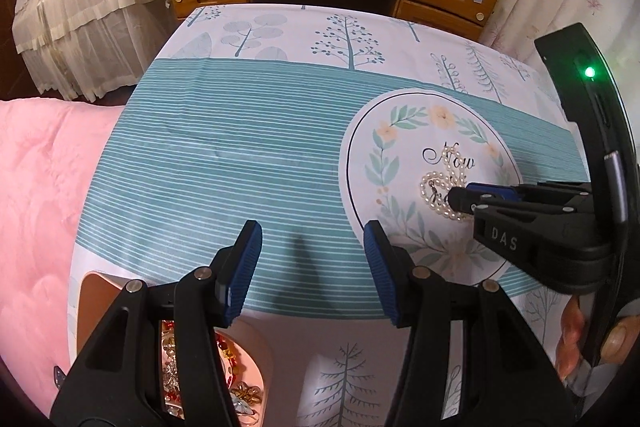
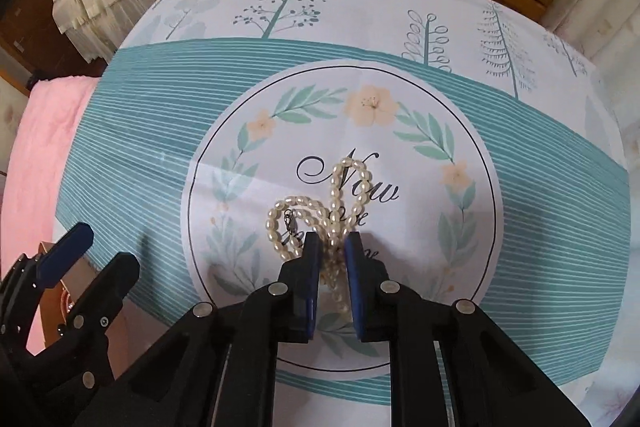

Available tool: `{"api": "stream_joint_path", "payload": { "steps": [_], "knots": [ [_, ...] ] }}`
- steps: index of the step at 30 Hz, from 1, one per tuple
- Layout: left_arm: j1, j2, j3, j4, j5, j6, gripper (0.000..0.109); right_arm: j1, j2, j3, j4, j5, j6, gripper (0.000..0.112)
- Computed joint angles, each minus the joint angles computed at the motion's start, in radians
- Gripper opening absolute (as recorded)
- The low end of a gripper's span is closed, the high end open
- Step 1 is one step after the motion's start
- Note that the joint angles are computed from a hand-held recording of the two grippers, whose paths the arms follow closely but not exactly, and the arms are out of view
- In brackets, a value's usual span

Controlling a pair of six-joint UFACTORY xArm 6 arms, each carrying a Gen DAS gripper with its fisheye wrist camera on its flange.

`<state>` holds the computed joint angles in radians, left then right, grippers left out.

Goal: Organize jewelry
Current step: 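Move the right tool to the pearl necklace on the plate and grasp it, then lift the pearl necklace with the right tool and drop it into the pink tray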

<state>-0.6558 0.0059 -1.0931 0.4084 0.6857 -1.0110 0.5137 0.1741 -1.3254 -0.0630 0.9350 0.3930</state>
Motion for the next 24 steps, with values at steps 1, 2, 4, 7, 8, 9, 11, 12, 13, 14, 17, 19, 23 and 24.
{"api": "stream_joint_path", "payload": {
  "steps": [1,2,4,7,8,9,11,12,13,14,17,19,23,24],
  "knots": [
    [-0.001,-0.005,0.005,-0.001,-0.002,0.001,0.05,-0.004,-0.007,0.009,0.012,-0.009,-0.005,0.012],
    [-0.002,-0.007,0.006,-0.002,-0.002,0.001,0.05,-0.01,-0.014,0.021,0.032,-0.024,-0.013,0.011],
    [-0.003,-0.017,0.014,0.0,0.0,0.001,0.05,-0.017,-0.039,0.049,0.055,-0.049,-0.025,0.004],
    [-0.006,-0.036,0.023,0.007,0.004,-0.005,0.05,-0.026,-0.073,0.083,0.077,-0.068,-0.042,0.004],
    [-0.007,-0.046,0.027,0.012,0.006,-0.009,0.05,-0.026,-0.089,0.096,0.078,-0.075,-0.045,0.004],
    [-0.01,-0.056,0.032,0.016,0.008,-0.012,0.05,-0.026,-0.107,0.109,0.082,-0.083,-0.049,0.004],
    [-0.014,-0.07,0.034,0.025,0.016,-0.017,0.05,-0.026,-0.148,0.134,0.105,-0.097,-0.064,0.004],
    [-0.016,-0.081,0.038,0.029,0.022,-0.018,0.05,-0.024,-0.168,0.143,0.105,-0.099,-0.064,0.004],
    [-0.02,-0.096,0.044,0.033,0.028,-0.019,0.05,-0.022,-0.192,0.154,0.118,-0.105,-0.074,0.004],
    [-0.023,-0.108,0.049,0.036,0.034,-0.02,0.05,-0.018,-0.214,0.167,0.125,-0.106,-0.077,0.004],
    [-0.033,-0.151,0.066,0.045,0.055,-0.023,0.05,0.002,-0.284,0.185,0.125,-0.11,-0.078,0.004],
    [-0.04,-0.192,0.081,0.059,0.076,-0.03,0.05,0.023,-0.336,0.19,0.124,-0.113,-0.08,0.004],
    [-0.058,-0.277,0.11,0.089,0.119,-0.052,0.05,0.068,-0.405,0.177,0.099,-0.125,-0.064,0.004],
    [-0.064,-0.294,0.112,0.097,0.135,-0.057,0.05,0.083,-0.419,0.168,0.088,-0.126,-0.055,0.004]
  ]
}}
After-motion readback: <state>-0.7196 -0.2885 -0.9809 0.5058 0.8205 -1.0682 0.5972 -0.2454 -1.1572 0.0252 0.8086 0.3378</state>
